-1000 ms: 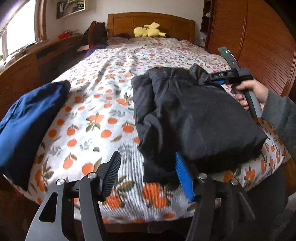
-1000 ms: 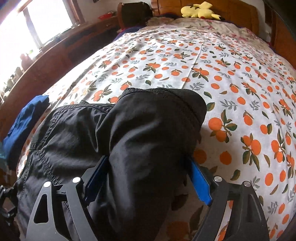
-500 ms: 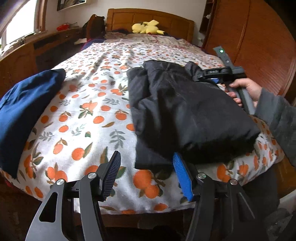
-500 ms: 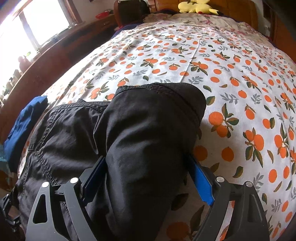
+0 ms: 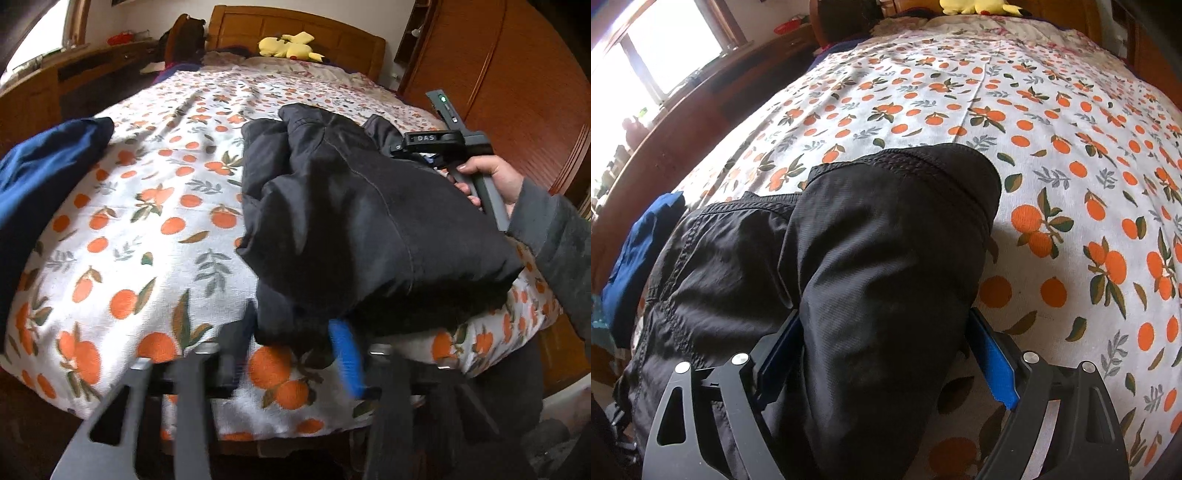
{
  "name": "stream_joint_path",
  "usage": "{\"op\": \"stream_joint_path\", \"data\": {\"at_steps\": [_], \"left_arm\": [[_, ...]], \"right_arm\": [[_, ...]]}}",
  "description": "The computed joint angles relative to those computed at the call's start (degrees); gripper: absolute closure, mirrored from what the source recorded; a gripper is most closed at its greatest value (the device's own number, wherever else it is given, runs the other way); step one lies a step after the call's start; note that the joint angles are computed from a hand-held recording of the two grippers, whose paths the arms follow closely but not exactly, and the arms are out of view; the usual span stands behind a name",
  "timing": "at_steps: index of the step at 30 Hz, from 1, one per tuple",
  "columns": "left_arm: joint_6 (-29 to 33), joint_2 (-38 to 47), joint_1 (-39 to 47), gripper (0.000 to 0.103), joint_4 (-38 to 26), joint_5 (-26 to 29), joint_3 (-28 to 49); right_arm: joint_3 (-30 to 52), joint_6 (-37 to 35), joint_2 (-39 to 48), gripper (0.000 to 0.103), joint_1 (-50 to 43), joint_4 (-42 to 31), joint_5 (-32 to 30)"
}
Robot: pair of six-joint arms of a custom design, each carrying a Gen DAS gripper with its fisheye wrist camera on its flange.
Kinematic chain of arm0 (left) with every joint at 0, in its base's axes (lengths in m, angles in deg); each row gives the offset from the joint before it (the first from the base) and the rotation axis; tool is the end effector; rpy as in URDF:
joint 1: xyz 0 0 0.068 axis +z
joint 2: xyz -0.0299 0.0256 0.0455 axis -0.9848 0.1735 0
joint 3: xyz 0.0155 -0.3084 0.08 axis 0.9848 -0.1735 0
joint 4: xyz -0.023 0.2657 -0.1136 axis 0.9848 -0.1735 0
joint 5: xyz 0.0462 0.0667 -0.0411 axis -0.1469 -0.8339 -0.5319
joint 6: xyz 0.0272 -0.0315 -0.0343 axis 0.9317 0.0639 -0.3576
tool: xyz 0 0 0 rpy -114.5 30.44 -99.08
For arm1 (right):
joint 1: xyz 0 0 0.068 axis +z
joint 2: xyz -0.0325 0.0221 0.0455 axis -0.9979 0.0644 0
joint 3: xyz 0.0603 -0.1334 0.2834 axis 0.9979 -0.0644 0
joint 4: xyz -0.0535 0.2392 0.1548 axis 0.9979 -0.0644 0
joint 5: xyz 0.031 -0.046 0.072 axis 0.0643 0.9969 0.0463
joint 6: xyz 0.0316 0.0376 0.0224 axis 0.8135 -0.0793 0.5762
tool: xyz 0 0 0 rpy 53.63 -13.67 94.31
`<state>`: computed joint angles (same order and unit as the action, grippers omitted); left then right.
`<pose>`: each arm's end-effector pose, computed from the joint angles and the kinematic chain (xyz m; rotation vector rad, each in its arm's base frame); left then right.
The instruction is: Fold large clothes
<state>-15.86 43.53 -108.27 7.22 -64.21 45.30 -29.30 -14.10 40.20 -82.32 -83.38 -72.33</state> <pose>0.1671 -0.0905 0.1907 0.2324 2.4490 -0.3766 0.3835 0.0375 0.1535 -0.2094 2.5951 0.4223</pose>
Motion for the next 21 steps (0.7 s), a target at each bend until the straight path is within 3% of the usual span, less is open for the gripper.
{"op": "stream_joint_path", "data": {"at_steps": [3,6,10,16,21], "left_arm": [[0.9,0.1,1.8,0.092,0.9,2.7,-0.1],[1.7,-1.1,3.8,0.095,1.3,5.4,-0.2],[2.0,-4.4,5.1,0.096,0.7,6.8,0.6],[4.6,-9.0,9.6,0.097,-2.2,7.9,3.0],[12.0,-13.0,23.6,0.097,-7.7,13.8,6.0]], "right_arm": [[0.1,-1.6,-1.3,0.043,0.5,-1.1,-0.2],[-0.3,-2.6,-3.8,0.058,1.5,-2.3,1.9],[-2.1,-1.9,-9.2,0.081,1.1,-1.3,0.4],[-2.3,0.6,-15.9,0.087,6.0,0.6,2.8],[1.6,3.6,-16.0,0.088,12.9,1.8,5.6]]}}
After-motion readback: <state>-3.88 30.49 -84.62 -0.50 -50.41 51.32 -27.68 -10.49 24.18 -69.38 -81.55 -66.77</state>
